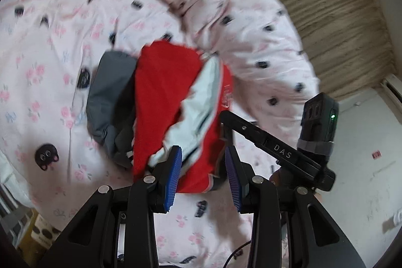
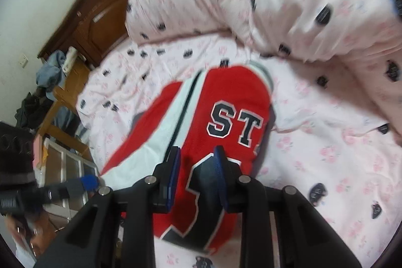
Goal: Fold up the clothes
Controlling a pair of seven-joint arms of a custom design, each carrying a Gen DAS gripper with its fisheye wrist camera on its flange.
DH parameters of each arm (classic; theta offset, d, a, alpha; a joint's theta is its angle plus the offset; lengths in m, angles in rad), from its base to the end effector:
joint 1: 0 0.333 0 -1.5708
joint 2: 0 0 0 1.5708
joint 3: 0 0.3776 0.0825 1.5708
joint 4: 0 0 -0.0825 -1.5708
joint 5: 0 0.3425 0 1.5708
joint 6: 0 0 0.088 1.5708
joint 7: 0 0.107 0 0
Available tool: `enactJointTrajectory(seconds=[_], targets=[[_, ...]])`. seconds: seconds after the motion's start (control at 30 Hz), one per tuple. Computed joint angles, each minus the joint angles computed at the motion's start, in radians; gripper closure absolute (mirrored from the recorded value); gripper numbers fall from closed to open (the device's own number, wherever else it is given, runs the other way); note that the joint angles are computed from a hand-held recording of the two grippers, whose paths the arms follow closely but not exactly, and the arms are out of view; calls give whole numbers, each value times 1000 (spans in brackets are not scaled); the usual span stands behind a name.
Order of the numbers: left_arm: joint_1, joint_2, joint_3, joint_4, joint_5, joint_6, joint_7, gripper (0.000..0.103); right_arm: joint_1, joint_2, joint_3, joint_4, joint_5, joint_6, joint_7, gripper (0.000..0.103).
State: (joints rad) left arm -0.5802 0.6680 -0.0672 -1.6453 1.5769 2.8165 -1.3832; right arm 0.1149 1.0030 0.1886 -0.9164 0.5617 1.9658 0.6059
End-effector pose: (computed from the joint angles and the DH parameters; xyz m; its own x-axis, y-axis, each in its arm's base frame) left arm 0.5366 -0.4553 0.3226 0.4786 -0.5423 0.6906 -0.4763 -0.8210 -0.3147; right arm 0.7829 0.2065 0.3456 0.8154 -0.4314 -0.3861 -0.5779 -0.6463 -0.4983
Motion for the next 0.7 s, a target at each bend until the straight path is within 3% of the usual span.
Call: enactJointTrajectory(seconds=[0.17, 0.27, 0.33, 0.4, 0.47, 0.6, 0.7], targets=[[20, 87, 23, 46, -15, 82, -33, 72, 33, 80, -22, 81, -55, -18, 49, 75], [2, 80, 34, 45, -36, 63, -2, 71, 23, 20, -10, -43, -45, 64, -16, 72], [-24, 55, 42, 31, -54, 18, 43, 71, -1, -15, 15, -99, -16, 74, -71, 57], [-68, 17, 48, 13, -62, -82, 95, 64, -45, -60, 46, -167, 42, 71, -140, 29], [-111, -15, 31, 6, -128, -229, 227, 53, -79, -126, 61, -270, 107, 117, -223, 20], [-187, -29, -13, 72, -308, -530, 515, 38, -120, -265, 58, -477, 231, 248, -392, 18], [-246, -21, -20, 134, -351, -684, 618, 36, -149, -352, 47, -599, 314, 297, -482, 13]])
